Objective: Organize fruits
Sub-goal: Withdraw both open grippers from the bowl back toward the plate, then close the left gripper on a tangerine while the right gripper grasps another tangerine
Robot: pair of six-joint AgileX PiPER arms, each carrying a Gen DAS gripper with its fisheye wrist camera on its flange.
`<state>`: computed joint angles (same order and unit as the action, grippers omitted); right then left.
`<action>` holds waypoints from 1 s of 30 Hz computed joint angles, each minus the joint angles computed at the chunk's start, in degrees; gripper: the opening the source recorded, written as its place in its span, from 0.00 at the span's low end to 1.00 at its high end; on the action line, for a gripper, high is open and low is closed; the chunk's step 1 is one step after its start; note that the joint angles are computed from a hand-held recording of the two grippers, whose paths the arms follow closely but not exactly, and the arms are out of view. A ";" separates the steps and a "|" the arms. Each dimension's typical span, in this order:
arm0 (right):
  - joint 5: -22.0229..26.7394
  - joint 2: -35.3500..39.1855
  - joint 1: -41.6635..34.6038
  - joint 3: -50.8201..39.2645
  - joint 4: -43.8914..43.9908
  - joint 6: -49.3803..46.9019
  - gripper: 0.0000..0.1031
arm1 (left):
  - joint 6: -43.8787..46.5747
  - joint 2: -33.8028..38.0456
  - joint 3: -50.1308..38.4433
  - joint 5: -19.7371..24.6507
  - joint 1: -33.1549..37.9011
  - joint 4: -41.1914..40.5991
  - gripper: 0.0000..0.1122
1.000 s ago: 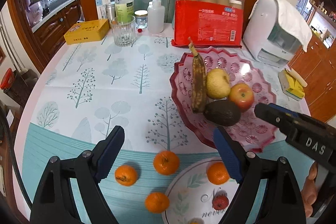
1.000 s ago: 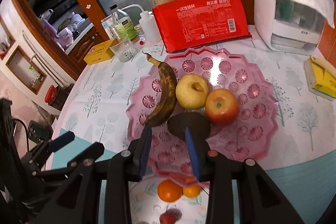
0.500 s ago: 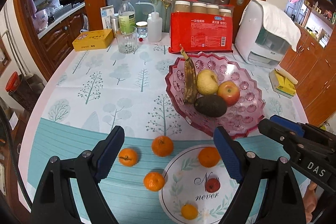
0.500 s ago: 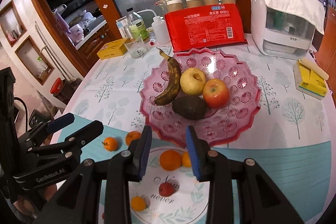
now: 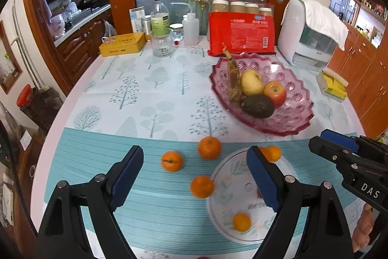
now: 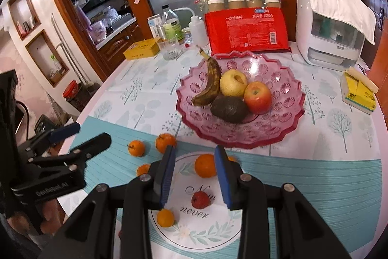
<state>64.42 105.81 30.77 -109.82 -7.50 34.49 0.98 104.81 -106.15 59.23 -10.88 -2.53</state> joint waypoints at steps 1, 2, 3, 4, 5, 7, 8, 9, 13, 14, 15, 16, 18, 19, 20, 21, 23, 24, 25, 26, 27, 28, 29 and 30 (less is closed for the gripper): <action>-0.59 -0.17 0.19 1.03 0.21 -0.06 0.37 | 0.24 -0.41 1.13 -0.43 0.28 0.37 0.77; -1.11 -0.31 0.34 2.03 0.35 0.01 0.38 | 0.62 -0.55 2.00 -0.57 0.70 0.46 0.77; -1.83 -0.40 0.47 3.18 0.43 0.14 0.38 | 0.82 -0.24 1.93 -0.01 0.91 0.63 0.77; -2.78 -0.57 0.58 4.53 0.51 0.17 0.38 | 1.57 0.12 2.13 0.42 1.42 0.08 0.77; -3.28 -0.63 0.66 5.36 0.41 0.21 0.38 | 2.59 0.54 2.16 0.85 1.98 -0.84 0.77; -4.46 -0.59 0.96 7.27 0.09 0.38 0.39 | 4.13 0.83 3.30 0.65 2.90 -2.11 0.77; -5.05 -0.56 0.99 8.13 0.12 0.32 0.39 | 4.53 0.82 3.93 0.16 3.03 -2.17 0.77; -5.56 -0.43 1.04 8.94 0.04 0.30 0.39 | 5.11 0.90 4.52 -0.32 3.17 -2.22 0.77; -8.06 0.00 0.71 12.10 0.37 0.06 0.42 | 6.60 2.89 3.98 0.36 3.35 -2.82 0.77; -8.57 0.15 0.57 12.60 0.58 0.02 0.43 | 6.92 3.67 3.48 0.79 3.34 -2.94 0.77; -9.29 0.32 0.42 13.32 0.76 0.02 0.43 | 7.20 4.51 3.09 1.01 3.18 -2.94 0.77; -9.98 0.53 0.30 13.97 0.84 0.00 0.43 | 7.22 5.20 2.67 1.13 2.99 -2.72 0.77; -10.90 1.06 0.15 14.78 0.77 -0.08 0.44 | 7.45 7.09 1.32 1.77 2.49 -2.29 0.77; -11.30 1.38 0.05 15.13 0.66 -0.20 0.44 | 7.62 7.92 0.58 2.09 2.25 -2.15 0.77; -11.55 1.68 0.00 15.33 0.51 -0.32 0.44 | 7.72 9.07 -0.48 2.44 1.87 -1.71 0.77; -11.70 2.05 -0.06 15.40 0.31 -0.54 0.44 | 7.86 9.80 -1.11 2.57 1.62 -1.43 0.77; -12.21 2.65 -0.19 15.57 0.14 -1.19 0.44 | 8.27 12.20 -3.74 3.32 0.94 -0.61 0.77; -12.45 2.99 -0.24 15.57 0.10 -1.53 0.44 | 8.39 13.10 -4.91 3.76 0.72 -0.35 0.77; -12.82 3.35 -0.35 15.57 0.27 -2.04 0.44 | 8.51 14.54 -6.71 4.44 0.36 0.03 0.77; -12.94 3.61 -0.42 15.44 0.36 -2.36 0.44 | 8.64 15.85 -8.44 5.19 0.03 0.33 0.77; -13.09 3.98 -0.45 15.25 0.38 -2.81 0.44 | 8.79 17.20 -10.20 5.95 -0.26 0.54 0.77; -13.15 4.41 -0.38 14.95 0.15 -3.16 0.44 | 9.10 18.80 -12.42 7.00 -0.52 0.64 0.77; -13.20 4.75 -0.32 14.68 -0.03 -3.50 0.44 | 9.37 20.52 -14.84 8.17 -0.82 0.78 0.77; -13.14 5.28 -0.19 14.18 -0.36 -3.92 0.44 | 9.48 22.16 -17.31 9.46 -1.05 0.99 0.77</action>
<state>51.28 111.10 30.58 -95.65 -7.86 30.57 10.47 126.97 -123.46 68.70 -11.94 -1.54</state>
